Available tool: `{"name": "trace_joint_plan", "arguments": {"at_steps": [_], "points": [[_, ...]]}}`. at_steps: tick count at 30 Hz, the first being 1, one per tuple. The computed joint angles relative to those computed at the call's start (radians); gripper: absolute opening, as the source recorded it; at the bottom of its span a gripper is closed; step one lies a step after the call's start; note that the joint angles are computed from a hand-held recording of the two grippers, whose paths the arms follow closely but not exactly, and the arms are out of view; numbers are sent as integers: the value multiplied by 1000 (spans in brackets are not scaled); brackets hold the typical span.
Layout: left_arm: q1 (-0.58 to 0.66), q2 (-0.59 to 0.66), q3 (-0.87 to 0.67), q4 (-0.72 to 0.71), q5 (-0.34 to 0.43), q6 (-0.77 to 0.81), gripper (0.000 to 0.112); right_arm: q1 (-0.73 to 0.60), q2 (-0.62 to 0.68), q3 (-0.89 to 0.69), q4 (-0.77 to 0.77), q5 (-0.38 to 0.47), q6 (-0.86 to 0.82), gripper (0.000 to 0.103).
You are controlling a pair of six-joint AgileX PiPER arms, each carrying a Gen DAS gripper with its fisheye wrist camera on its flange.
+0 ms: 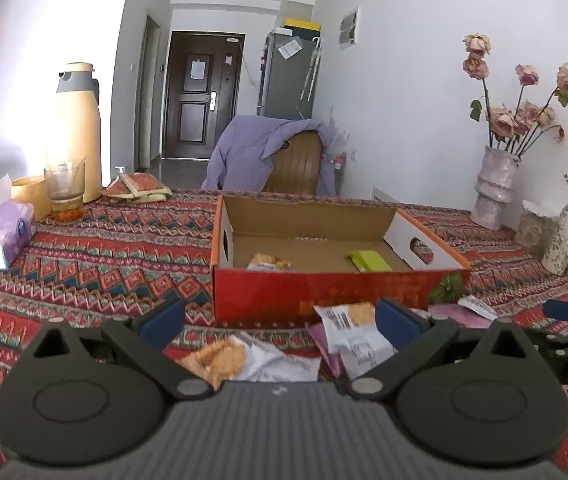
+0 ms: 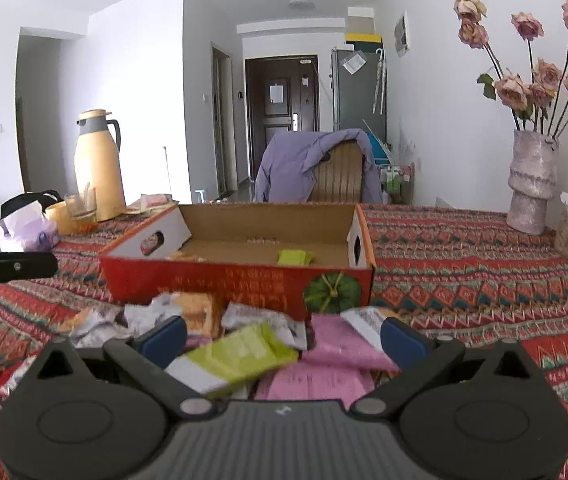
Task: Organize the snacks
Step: 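Lower the right gripper to the pile and grasp a cookie packet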
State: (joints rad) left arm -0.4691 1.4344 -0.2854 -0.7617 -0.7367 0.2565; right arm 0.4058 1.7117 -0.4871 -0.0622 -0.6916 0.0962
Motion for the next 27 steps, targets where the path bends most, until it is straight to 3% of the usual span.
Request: {"name": "trace_joint_plan", "arguments": {"at_steps": [6,9,14,16,20,23,24,25,27], "points": [[-38,13,86,23,-88,-74,103,-5,23,56,1,-36,4,103],[-28,14,110,57,-86,-118,103,-8,36,72,6,-32,2,103],[-53,32,132,53,-110,-134,103,5,72,48,26,58,-10,99],[-52,32,122,48,-98,-130,103,20,95,22,50,92,-20,86],[-64,37,119,37,-94,-128,103,58,144,-49,153,155,-84,71],[-76,31,124,16,-97,-117,103,70,165,-60,185,136,-112,70],[-76,30,125,13,-98,-115,103,71,163,-60,181,137,-110,65],[-73,29,126,13,-96,-116,103,67,159,-53,147,129,-93,54],[-65,28,124,18,-88,-120,103,69,153,-40,133,117,-90,46]]}}
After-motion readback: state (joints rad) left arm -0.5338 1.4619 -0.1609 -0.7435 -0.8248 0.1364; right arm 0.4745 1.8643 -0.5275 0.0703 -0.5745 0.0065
